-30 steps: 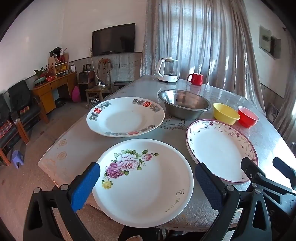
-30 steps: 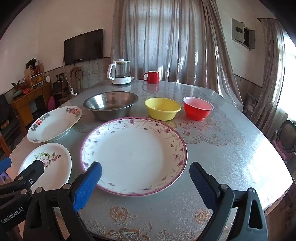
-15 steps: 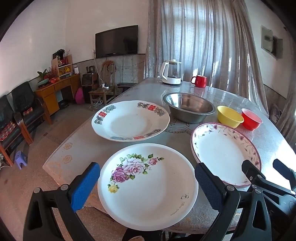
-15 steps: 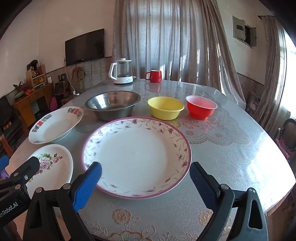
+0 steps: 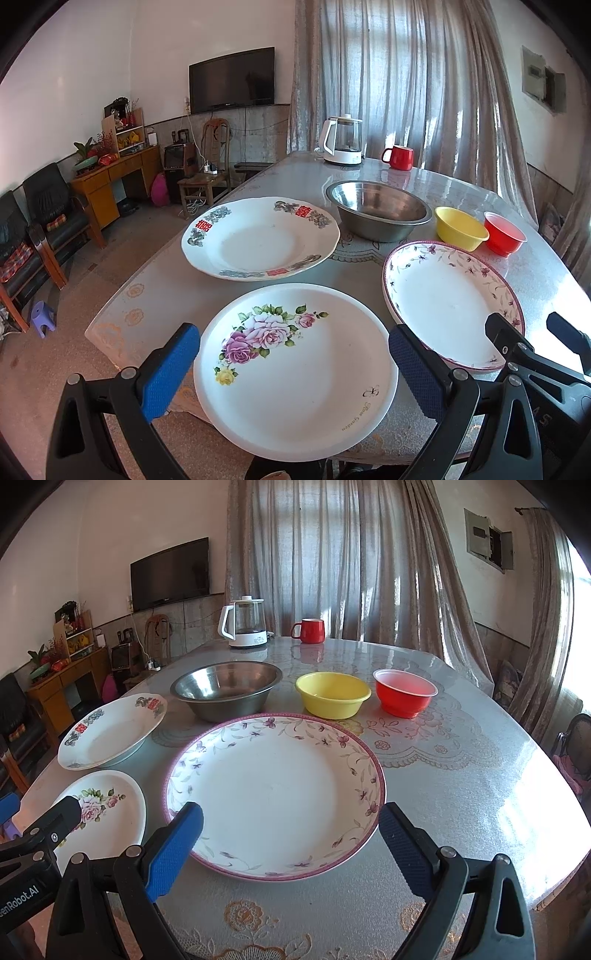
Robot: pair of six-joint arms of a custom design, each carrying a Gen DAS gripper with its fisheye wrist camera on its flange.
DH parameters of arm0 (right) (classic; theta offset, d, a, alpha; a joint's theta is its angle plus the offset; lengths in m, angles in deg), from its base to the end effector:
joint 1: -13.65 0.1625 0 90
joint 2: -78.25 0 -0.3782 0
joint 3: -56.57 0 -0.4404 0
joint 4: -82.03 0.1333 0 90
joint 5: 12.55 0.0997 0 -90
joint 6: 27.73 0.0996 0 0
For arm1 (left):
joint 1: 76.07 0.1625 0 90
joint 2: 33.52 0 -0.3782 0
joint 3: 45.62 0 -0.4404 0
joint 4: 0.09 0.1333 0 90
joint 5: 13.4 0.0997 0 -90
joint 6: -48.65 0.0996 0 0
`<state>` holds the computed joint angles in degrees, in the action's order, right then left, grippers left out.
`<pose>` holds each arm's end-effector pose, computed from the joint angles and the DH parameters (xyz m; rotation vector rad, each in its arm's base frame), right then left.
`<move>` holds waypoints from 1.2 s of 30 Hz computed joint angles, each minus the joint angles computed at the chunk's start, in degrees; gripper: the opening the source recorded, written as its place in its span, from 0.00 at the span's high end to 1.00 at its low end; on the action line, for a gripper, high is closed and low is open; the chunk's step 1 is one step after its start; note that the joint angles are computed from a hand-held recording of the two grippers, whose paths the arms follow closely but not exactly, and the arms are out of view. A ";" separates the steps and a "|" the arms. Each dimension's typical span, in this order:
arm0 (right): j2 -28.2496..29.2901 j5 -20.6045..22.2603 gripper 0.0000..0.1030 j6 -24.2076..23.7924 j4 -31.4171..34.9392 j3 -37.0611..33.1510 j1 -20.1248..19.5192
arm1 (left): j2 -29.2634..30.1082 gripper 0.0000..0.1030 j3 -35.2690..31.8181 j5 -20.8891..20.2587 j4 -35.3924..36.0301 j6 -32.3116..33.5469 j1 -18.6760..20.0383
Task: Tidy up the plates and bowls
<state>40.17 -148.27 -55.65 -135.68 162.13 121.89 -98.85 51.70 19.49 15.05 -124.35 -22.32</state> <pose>0.2392 -0.5279 0.0410 0.3410 -2.0736 1.1072 -0.1178 -0.5276 0.1654 0.3599 2.1361 -1.0958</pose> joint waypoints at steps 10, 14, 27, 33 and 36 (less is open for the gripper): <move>-0.17 0.64 0.05 -0.18 0.34 0.07 0.00 | 0.31 0.00 -0.33 0.16 0.87 -0.65 -0.05; -0.33 0.92 0.05 -0.09 0.45 0.21 -0.15 | 0.47 0.00 -0.49 0.27 1.32 -0.83 -0.05; -0.92 2.10 0.05 0.86 1.50 0.86 -0.79 | 1.42 0.00 -1.03 0.43 2.09 -1.14 -0.13; -1.19 2.35 0.05 1.05 1.34 1.22 -0.99 | 1.79 0.00 -1.25 0.64 2.29 -0.97 -0.17; -1.35 2.44 0.05 1.28 1.52 1.32 -1.10 | 2.03 0.00 -1.37 0.63 2.44 -0.98 -0.28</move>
